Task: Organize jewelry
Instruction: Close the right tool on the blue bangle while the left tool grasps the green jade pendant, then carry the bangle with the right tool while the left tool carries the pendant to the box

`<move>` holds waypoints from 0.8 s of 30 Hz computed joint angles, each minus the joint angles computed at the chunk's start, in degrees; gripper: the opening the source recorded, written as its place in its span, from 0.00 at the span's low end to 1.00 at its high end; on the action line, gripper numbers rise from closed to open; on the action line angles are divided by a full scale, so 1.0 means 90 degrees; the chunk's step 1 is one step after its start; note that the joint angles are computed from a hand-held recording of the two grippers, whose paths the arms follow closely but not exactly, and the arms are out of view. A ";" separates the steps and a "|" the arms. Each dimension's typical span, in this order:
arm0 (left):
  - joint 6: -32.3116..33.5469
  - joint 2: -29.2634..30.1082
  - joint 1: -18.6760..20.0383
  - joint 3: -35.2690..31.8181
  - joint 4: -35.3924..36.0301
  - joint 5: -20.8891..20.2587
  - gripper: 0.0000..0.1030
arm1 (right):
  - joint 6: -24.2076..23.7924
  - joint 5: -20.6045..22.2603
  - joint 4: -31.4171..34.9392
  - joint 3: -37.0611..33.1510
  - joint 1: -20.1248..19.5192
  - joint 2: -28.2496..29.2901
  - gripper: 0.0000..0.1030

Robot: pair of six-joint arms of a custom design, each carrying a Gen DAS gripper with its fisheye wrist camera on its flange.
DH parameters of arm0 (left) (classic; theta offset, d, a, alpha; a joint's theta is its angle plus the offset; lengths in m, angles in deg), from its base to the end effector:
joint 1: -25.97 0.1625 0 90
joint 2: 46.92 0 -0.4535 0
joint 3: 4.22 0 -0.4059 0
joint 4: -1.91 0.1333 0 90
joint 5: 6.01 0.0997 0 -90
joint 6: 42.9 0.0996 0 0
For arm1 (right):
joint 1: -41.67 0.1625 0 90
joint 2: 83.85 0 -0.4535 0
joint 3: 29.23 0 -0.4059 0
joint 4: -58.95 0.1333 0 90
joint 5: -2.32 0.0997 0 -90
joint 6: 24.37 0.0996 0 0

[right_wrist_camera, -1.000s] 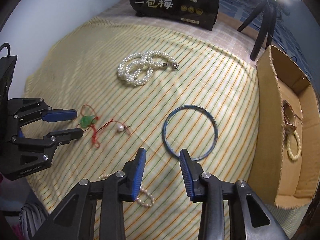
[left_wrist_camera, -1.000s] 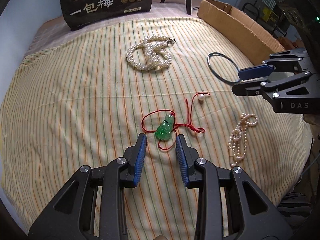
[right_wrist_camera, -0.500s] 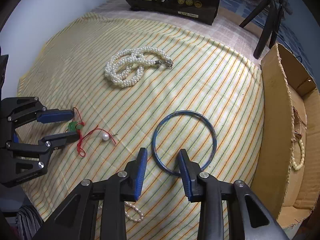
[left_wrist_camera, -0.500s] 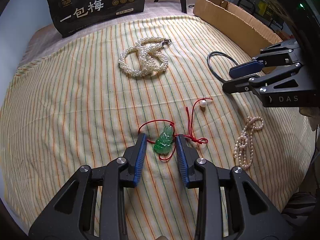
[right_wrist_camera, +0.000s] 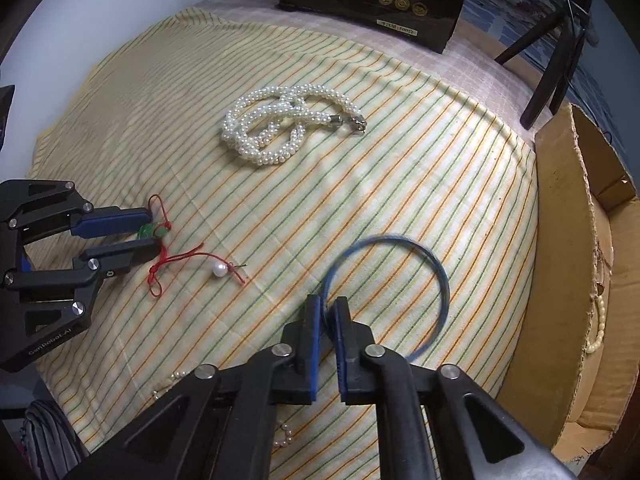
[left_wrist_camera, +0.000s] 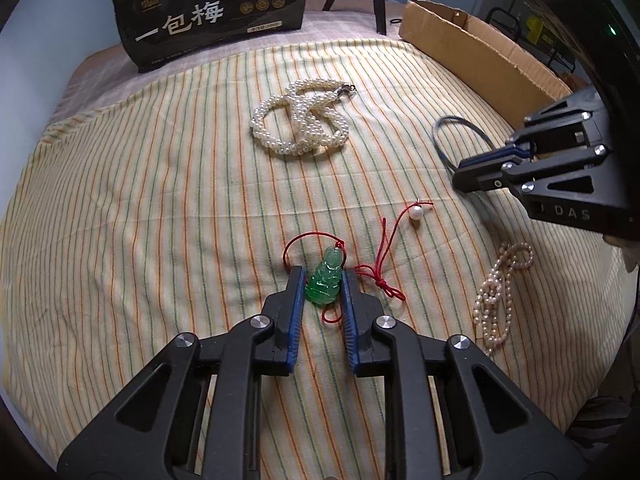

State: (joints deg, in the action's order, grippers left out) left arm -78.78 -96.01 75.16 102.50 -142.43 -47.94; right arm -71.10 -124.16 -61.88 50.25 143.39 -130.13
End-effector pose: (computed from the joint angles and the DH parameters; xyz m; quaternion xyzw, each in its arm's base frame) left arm -0.2417 -0.5973 0.0902 0.0509 0.9116 -0.2320 0.3356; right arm 0.2248 -0.7187 0.1839 0.4693 -0.8255 -0.1129 0.2925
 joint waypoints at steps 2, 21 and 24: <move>-0.0116 -0.0039 -0.0033 0.0065 -0.0054 0.0019 0.16 | 0.0105 0.0051 0.0024 -0.0010 0.0003 -0.0024 0.01; -0.0740 -0.0666 -0.0665 0.0517 -0.0061 0.0279 0.15 | 0.0848 0.1114 0.0132 0.0191 -0.0008 -0.0925 0.01; -0.0784 -0.0759 -0.0804 0.0551 0.0007 0.0370 0.15 | 0.0906 0.1226 0.0139 0.0250 -0.0030 -0.1100 0.01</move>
State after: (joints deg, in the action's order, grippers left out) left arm -85.83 -102.84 67.92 107.45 -142.37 -44.61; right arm -62.95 -113.13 -60.63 52.50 143.12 -140.03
